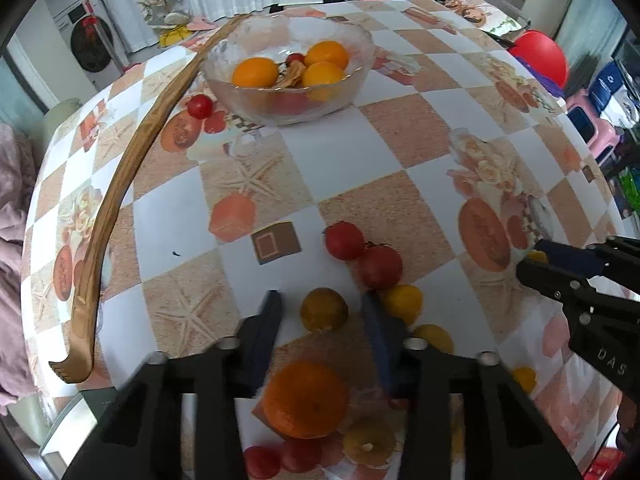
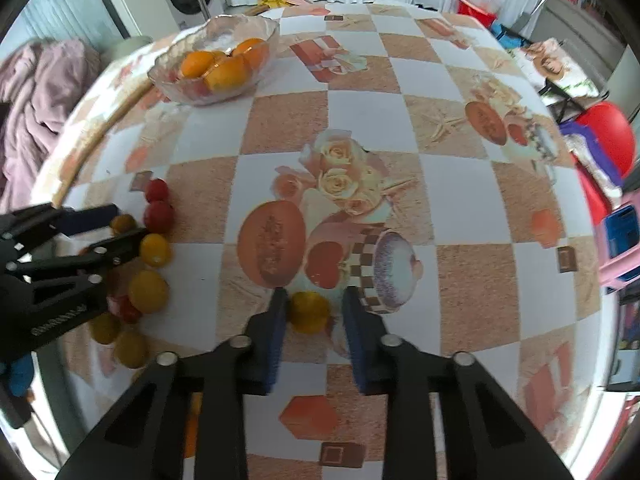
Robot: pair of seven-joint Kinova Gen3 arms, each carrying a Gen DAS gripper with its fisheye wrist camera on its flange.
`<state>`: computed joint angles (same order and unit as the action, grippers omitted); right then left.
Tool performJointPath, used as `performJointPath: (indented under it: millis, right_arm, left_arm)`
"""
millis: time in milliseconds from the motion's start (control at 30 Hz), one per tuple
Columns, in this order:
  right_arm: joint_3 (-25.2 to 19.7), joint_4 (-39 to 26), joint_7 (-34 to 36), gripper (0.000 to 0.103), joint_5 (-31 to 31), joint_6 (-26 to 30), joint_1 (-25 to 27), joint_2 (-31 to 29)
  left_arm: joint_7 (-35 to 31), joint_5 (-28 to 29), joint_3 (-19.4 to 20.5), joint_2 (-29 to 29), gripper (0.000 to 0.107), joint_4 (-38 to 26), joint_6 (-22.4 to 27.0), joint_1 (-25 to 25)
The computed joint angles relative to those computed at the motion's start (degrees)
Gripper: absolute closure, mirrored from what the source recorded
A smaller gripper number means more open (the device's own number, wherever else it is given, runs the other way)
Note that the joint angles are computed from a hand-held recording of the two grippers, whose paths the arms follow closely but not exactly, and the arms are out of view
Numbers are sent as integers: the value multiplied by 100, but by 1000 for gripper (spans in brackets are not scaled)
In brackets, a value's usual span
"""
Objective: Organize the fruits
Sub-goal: 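Close the left gripper on a yellow plum while the right grasps another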
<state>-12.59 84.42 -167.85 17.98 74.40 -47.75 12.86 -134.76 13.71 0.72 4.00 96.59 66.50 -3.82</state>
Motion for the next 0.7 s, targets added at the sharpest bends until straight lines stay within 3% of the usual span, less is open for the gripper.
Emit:
performJointPath:
  millis: [233,700]
  right_arm:
    - [-107,586,-479,80,-249,-645,213,-507]
    - [-393,295,-740,80,-268,-417,143,-576]
  left_arm:
    - [-12,221,-73,-174,84,69,298,-65]
    - [-239,685,-532,-597,84,-102,986,-591]
